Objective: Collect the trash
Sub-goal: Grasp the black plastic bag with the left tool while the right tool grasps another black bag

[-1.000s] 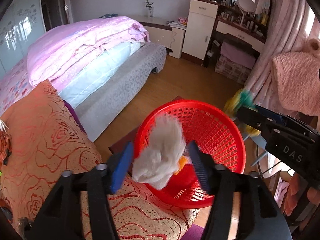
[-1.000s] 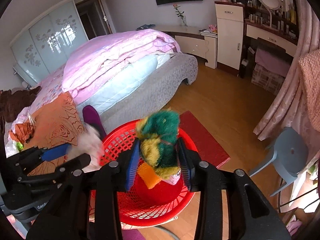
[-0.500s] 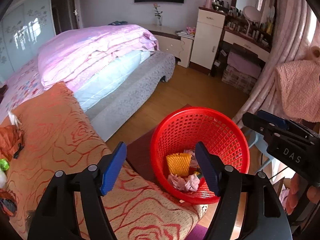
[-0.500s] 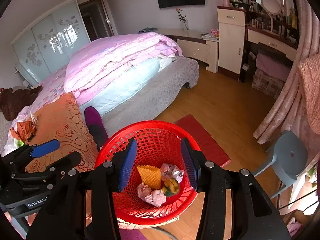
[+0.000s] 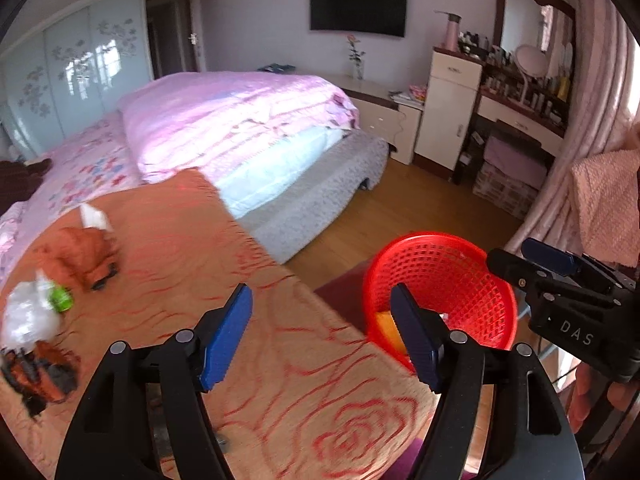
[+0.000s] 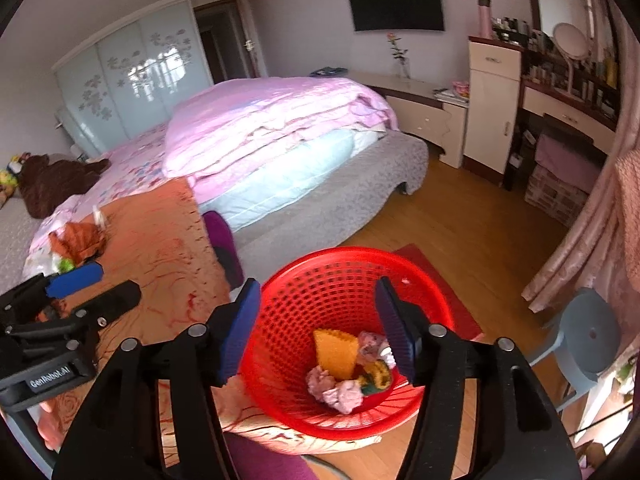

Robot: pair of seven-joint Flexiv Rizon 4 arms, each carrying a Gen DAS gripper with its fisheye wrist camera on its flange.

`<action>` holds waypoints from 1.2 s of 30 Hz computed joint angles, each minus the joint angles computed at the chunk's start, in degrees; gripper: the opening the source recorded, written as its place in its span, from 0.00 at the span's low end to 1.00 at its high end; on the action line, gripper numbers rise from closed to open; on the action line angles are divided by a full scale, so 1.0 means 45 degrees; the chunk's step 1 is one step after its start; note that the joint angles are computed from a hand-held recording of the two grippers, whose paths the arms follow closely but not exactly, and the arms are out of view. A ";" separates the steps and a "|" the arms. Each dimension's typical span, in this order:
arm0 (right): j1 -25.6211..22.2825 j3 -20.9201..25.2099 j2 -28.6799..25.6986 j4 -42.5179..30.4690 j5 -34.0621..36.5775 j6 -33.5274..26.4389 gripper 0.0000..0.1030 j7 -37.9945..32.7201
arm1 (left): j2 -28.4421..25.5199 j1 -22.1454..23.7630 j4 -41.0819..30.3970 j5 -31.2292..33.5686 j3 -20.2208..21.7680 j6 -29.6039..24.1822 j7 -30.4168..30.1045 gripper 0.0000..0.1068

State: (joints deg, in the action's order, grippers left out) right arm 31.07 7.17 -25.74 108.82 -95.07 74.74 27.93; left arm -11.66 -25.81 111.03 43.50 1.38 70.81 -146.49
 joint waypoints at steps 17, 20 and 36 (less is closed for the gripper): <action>0.1370 0.0140 -0.0950 -0.1467 0.0324 0.0851 0.63 -0.1827 | 0.5508 0.2337 0.4003 0.1852 -0.0252 -0.2339 -0.2764 0.70; 0.1685 0.0050 -0.1109 -0.1671 0.0594 0.1050 0.63 -0.2360 | 0.6319 0.2941 0.4690 0.1786 -0.0220 -0.2495 -0.2566 0.70; 0.2465 -0.0445 -0.1383 -0.1999 0.1653 0.1856 0.64 -0.3516 | 0.5101 0.5533 0.6149 -0.0804 0.0803 0.0799 0.1228 0.77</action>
